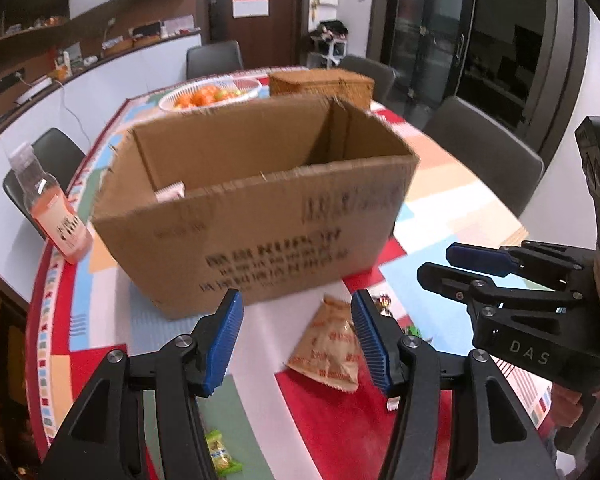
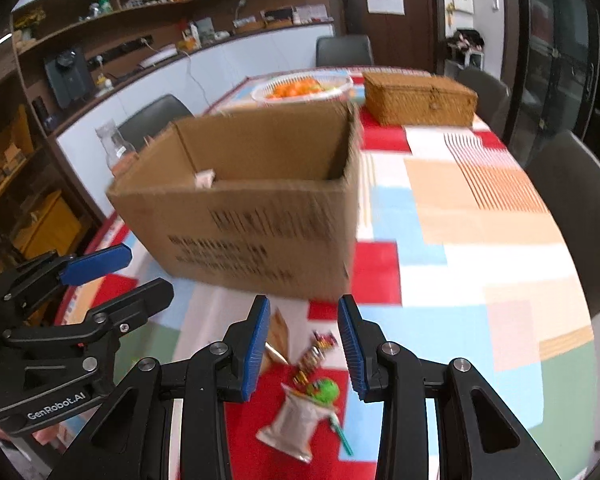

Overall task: Organize snacks
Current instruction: 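Move left tool to the fortune biscuits packet while right tool approaches the green lollipop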

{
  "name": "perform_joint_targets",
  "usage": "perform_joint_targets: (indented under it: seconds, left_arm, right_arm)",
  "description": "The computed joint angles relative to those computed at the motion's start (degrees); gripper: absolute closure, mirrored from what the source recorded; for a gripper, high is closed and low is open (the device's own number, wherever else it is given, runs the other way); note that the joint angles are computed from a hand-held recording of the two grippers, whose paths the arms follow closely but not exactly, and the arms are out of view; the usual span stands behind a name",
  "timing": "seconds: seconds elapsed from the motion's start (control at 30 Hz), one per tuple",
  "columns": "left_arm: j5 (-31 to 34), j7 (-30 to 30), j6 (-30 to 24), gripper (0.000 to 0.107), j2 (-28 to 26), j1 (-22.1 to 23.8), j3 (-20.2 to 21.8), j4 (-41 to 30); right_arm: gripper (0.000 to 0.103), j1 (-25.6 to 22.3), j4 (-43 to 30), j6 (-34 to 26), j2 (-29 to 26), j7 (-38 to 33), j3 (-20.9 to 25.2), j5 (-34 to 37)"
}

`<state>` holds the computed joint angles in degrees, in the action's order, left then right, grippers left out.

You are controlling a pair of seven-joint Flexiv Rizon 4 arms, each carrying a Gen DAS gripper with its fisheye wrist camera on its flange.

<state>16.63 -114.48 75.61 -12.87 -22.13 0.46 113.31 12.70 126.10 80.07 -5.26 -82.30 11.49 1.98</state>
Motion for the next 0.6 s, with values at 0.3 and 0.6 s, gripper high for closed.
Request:
perform_joint_targets:
  seconds: [0.3,0.6]
  left_arm:
    - [-3.8,3.9,-1.6,0.051,-2.7,0.0,-1.4,1.0]
    - [-7.1,7.4,-1.8,0.050,-4.7,0.2,-1.9,1.4]
  right_arm:
    - [0.067,-0.7,1.5,-3.6,-0.8,-0.7,-0.2,0.8]
    - [0.067,-0.8,0.7,-6.7,-2.1,-2.9,0.6,3.6]
